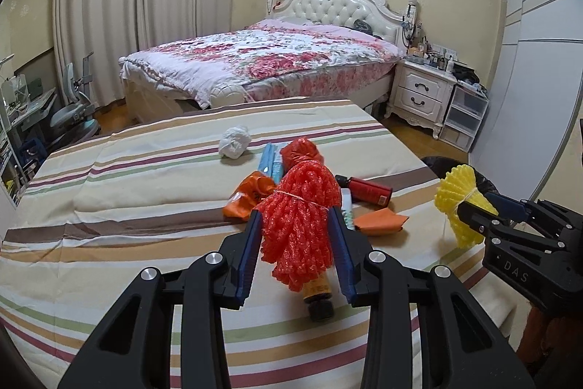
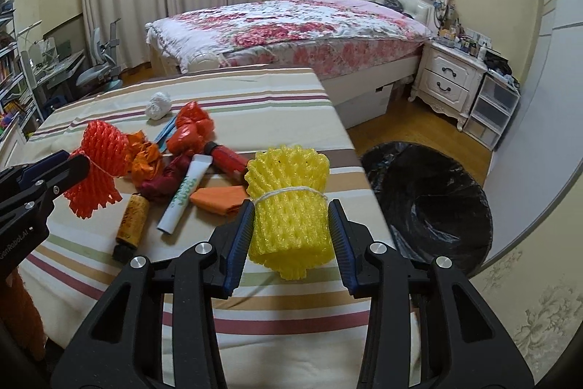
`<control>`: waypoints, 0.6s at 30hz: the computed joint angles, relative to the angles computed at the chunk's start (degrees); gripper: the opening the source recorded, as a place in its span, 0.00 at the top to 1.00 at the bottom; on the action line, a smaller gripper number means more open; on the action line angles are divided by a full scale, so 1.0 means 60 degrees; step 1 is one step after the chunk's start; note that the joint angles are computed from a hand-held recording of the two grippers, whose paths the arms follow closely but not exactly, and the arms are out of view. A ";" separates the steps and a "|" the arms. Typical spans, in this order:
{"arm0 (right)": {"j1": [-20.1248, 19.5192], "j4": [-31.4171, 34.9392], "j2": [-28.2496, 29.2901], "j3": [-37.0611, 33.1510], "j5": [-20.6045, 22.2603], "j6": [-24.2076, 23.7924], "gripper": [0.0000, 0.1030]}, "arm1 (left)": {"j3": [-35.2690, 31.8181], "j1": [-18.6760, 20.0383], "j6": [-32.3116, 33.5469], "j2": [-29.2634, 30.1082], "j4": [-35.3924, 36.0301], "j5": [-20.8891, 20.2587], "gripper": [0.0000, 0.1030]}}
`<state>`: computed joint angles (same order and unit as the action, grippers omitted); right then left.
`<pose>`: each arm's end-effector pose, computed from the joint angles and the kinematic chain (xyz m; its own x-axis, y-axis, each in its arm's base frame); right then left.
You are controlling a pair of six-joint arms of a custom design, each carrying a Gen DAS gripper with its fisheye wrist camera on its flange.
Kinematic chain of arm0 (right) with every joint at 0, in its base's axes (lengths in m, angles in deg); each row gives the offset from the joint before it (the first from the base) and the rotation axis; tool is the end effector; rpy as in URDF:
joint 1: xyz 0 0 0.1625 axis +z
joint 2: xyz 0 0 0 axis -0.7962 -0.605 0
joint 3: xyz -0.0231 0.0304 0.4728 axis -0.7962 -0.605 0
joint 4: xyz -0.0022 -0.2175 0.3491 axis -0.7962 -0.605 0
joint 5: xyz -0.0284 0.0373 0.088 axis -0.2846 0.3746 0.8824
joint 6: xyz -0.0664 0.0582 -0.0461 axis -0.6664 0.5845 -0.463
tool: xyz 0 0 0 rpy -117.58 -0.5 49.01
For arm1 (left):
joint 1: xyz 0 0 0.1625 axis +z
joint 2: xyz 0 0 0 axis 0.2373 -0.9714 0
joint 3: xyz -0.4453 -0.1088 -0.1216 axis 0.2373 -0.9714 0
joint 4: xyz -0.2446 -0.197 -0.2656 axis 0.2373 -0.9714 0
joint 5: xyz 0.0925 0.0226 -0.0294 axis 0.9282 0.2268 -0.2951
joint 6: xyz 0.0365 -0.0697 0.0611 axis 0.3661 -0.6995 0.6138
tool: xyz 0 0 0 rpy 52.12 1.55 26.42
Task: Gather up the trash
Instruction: 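Carry both foam nets over the black bin and open both grippers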
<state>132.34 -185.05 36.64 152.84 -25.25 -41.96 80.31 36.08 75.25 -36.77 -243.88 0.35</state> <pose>0.0045 -0.5697 0.1789 -0.6821 -0.1305 0.7195 -0.6102 0.6437 -0.4618 -0.2144 -0.5793 -0.0386 -0.7397 0.1084 -0.6641 0.5820 0.5986 -0.5505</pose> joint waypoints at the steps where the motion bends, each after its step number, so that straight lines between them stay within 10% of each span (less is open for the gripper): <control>1: -0.0063 0.0005 -0.0056 -0.0080 -0.0004 0.0056 0.61 | -0.0159 0.0007 -0.0016 0.0037 0.0176 -0.0142 0.64; 18: -0.0958 0.0656 -0.0246 -0.1919 -0.0332 0.0680 0.60 | -0.3884 0.0021 0.1047 0.1885 0.2628 -0.1375 0.63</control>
